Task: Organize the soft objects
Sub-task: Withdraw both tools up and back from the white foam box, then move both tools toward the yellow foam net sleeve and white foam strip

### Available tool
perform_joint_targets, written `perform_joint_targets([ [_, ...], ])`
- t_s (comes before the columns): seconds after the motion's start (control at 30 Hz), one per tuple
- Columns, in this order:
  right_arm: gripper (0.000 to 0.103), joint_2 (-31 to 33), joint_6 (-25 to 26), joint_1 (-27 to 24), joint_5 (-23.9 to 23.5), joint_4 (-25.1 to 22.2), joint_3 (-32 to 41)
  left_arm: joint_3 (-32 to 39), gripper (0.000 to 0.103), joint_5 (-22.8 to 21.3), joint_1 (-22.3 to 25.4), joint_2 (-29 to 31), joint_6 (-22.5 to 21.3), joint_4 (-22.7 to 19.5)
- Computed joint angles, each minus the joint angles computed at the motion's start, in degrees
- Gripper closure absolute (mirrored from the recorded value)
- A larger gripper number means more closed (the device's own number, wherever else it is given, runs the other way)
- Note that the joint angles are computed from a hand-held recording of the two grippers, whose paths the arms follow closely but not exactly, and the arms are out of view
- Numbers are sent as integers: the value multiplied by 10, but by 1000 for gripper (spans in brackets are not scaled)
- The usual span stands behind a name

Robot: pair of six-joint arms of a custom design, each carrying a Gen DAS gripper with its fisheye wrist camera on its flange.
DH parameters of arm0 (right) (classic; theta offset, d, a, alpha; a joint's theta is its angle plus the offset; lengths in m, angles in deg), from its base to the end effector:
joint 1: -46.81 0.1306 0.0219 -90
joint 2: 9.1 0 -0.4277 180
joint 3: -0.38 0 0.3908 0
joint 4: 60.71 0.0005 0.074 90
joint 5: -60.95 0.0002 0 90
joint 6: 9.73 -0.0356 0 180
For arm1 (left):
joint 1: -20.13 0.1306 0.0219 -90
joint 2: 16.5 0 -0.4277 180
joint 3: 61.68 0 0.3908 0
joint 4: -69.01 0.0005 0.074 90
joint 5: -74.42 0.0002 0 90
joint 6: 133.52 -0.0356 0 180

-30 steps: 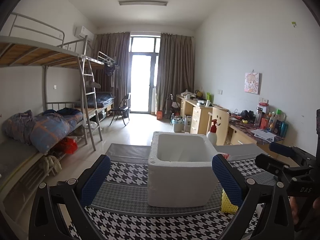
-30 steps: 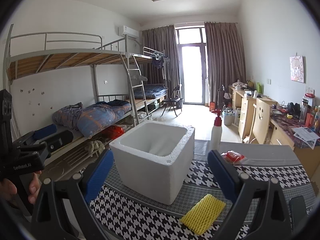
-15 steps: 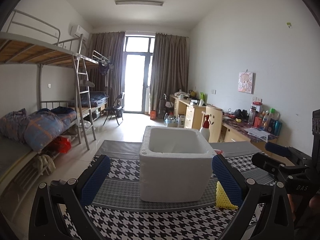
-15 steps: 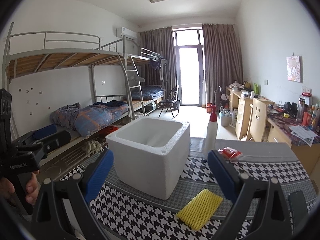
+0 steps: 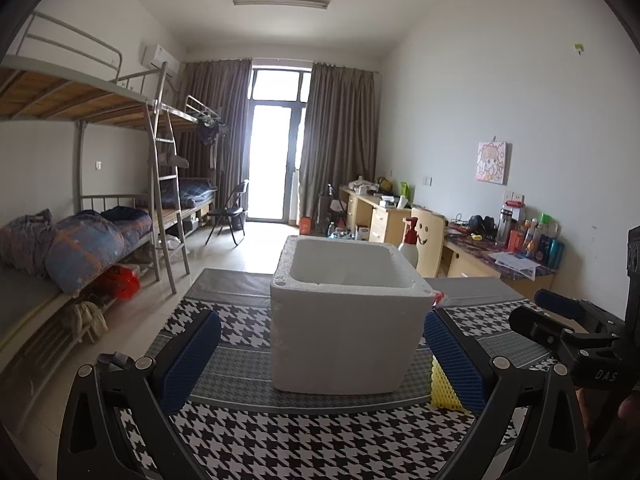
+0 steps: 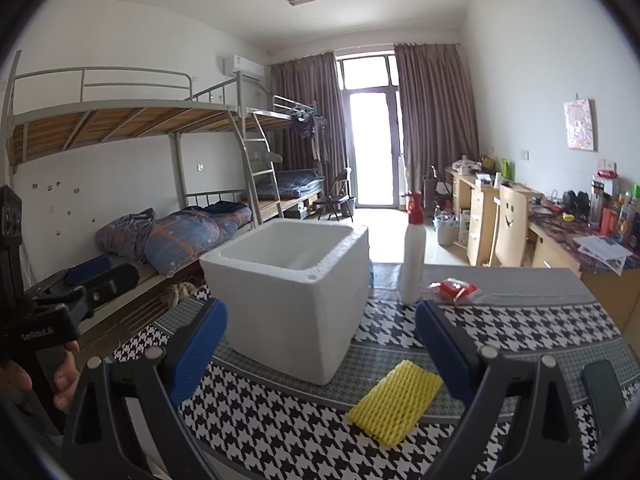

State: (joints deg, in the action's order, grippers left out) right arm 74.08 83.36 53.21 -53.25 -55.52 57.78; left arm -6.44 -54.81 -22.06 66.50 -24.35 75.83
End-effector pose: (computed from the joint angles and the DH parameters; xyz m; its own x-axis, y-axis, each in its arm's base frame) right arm 0.4184 0.0611 0.3477 -0.3229 -0.0857 -0.9425 -0.5012 0.8603 0.0935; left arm 0.3189 -0.2593 0.3366 -0.2772 -0.0920 -0.9564 -0.0089 0.9956 -0.0932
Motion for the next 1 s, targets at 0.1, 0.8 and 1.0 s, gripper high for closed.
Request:
perform_joint_targets([
  [0.1,6,1,0,-4,1,-3,-2,-2,1,-5,-1,5,-3,9],
  [0.8,6,-10,-14,-18,24,25,-35,-12,1,18,2,20,-10,32],
  [1.0,6,-9,-12,-20,28,20,-33,-13,1,10,-2,25,-18,42],
])
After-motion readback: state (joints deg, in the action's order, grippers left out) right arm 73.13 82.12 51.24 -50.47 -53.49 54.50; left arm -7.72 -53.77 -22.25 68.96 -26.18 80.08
